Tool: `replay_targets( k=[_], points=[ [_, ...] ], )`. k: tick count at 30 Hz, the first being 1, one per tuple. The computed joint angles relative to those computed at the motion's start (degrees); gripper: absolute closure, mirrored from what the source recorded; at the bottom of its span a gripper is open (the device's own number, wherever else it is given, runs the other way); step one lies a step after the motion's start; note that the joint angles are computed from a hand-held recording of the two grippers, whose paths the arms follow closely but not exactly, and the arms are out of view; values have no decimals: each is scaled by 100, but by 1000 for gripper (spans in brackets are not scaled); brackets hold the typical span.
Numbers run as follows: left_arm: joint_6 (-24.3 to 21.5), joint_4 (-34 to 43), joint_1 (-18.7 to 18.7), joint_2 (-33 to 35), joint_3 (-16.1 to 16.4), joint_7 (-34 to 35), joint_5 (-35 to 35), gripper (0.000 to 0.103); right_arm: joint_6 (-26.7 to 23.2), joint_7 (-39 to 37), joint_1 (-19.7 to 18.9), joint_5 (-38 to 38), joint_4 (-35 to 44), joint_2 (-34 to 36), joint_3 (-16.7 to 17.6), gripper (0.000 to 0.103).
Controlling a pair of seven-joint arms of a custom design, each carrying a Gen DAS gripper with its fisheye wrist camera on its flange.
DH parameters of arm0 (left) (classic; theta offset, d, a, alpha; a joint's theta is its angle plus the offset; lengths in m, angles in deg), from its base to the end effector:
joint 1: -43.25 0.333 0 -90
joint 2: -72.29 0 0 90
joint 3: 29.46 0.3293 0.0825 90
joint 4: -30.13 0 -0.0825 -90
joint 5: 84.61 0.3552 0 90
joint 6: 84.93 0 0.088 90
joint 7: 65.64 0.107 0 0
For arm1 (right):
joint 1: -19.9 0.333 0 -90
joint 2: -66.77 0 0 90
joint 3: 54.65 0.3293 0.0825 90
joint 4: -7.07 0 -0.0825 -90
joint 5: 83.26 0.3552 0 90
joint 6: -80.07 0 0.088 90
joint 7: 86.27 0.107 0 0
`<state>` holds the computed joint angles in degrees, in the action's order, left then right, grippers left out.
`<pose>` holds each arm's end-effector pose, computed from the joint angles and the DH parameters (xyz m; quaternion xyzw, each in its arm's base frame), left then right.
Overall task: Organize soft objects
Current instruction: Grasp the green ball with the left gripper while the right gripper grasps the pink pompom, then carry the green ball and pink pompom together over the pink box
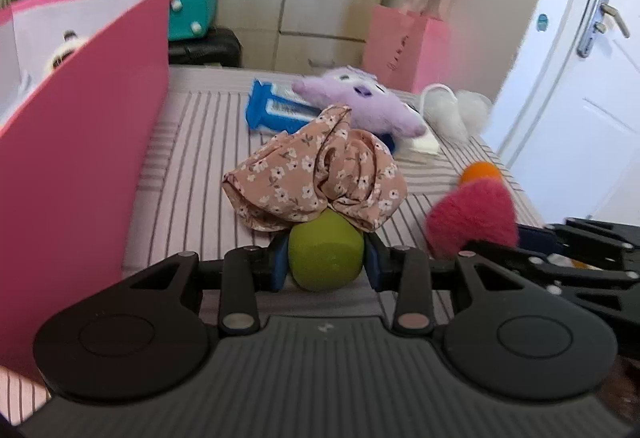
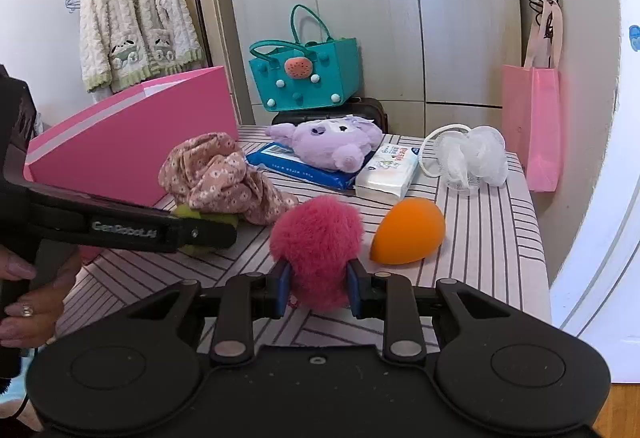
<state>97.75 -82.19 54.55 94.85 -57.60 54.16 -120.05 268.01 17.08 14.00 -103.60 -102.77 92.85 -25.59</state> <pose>0.6317 -0.0977 0.4103 -0.6187 0.6613 -0.3838 0.1805 0.6081 0.2443 0.4327 -0.7335 0.4904 -0.1894 0.4308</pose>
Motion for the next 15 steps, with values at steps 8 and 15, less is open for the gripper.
replay_targets(
  k=[8, 15],
  points=[
    [-2481, 676, 436, -138, 82, 67, -549, 67, 112, 162, 355, 16, -176, -253, -437, 71],
    [-3012, 920, 153, -273, 529, 332, -857, 67, 39, 340, 336, 13, -227, -334, -422, 71]
  ],
)
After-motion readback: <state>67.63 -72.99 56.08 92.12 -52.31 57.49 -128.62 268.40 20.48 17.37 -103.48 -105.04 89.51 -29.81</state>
